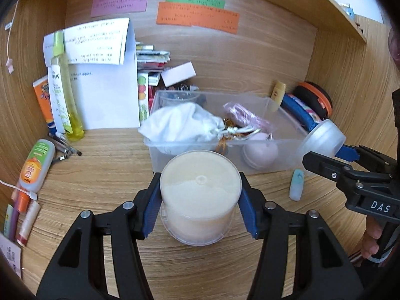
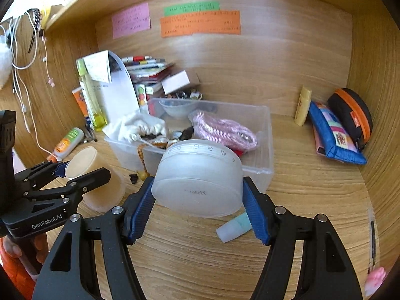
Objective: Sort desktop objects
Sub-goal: 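Carry the beige cup and white jar over the clear box with both grippers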
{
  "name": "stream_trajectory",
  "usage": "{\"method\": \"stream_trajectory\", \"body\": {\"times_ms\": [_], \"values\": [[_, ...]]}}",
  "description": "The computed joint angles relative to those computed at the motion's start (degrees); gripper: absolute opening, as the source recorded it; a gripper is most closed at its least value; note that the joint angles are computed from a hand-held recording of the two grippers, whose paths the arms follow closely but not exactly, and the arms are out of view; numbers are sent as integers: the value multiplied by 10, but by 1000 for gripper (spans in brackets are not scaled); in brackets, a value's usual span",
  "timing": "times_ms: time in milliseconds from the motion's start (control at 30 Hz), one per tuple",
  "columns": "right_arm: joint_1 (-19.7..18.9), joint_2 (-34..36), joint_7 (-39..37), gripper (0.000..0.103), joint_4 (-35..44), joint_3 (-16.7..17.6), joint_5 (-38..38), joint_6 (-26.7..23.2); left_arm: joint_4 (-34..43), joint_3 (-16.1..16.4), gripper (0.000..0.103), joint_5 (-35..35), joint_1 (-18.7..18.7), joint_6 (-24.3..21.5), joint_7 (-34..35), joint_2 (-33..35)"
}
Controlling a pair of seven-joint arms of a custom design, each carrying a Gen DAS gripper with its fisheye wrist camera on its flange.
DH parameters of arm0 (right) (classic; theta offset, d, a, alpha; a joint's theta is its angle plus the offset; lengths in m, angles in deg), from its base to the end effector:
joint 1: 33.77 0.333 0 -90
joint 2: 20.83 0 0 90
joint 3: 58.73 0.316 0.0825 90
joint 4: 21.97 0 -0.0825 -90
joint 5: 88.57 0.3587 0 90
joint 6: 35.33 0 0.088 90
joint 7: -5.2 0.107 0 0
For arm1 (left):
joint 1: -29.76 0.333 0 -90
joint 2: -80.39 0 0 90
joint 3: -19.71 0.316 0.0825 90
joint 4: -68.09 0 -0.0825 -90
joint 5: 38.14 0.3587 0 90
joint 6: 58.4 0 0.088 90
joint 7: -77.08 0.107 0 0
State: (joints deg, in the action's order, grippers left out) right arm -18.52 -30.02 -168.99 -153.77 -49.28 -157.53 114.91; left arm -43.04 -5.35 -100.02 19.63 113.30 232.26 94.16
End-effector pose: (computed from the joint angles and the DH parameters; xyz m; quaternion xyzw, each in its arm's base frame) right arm 0.4418 0.2299 0.4661 -0.5373 0.7175 -0.3363 0.2888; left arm 0.5457 -0.2844 0.4490 -0.3847 0.8041 -0.4348 0.1284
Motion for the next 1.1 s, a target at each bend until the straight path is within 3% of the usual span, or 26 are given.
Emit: {"method": "stream_trajectory", "body": {"times_ms": [67, 100, 133, 200, 300, 400, 433, 500, 567, 600, 767, 900, 967, 1000, 1100], "values": [[-2, -9, 5, 64, -4, -1, -8, 4, 3, -7, 52, -22, 4, 11, 18, -5], [-3, -12, 7, 64, -5, -1, -11, 6, 7, -9, 45, -32, 5, 13, 26, -7], [-5, -15, 9, 64, -5, 0, -14, 7, 12, -12, 26, -48, 9, 11, 40, -9], [-9, -19, 10, 64, -5, 0, -19, 9, 23, 0, 24, -40, 8, -23, 31, -13], [-16, -22, 10, 64, -7, -3, -24, 24, 35, 25, 24, 10, -12, -27, -13, -3], [-21, -19, 8, 64, -7, -4, -23, 32, 30, 29, 24, 35, -4, -64, -45, -3], [-22, -18, 8, 64, -9, -5, -22, 37, 24, 29, 25, 34, 0, -73, -45, -7], [-25, -16, 6, 64, -12, -8, -17, 49, 10, 27, 37, 24, 2, -74, -30, -16], [-29, -14, 7, 64, -14, -11, -14, 60, -5, 25, 64, 4, 0, -59, -4, -23], [-31, -13, 8, 64, -15, -11, -14, 63, -12, 26, 68, 0, -4, -49, 2, -24], [-36, -11, 2, 64, -13, -11, -9, 69, 1, 54, 69, 115, -24, -81, -104, 9], [-38, -9, -8, 64, -8, -11, -7, 67, 39, 87, 69, 267, -49, -125, -254, 53], [-39, -9, -10, 64, -4, -11, -9, 63, 35, 88, 75, 297, -55, -103, -272, 57], [-40, -8, -11, 64, -1, -11, -9, 62, 40, 86, 75, 313, -53, -113, -280, 61], [-43, -7, -15, 64, 6, -14, -13, 64, 28, 78, 72, 360, -53, -81, -295, 63]]}}
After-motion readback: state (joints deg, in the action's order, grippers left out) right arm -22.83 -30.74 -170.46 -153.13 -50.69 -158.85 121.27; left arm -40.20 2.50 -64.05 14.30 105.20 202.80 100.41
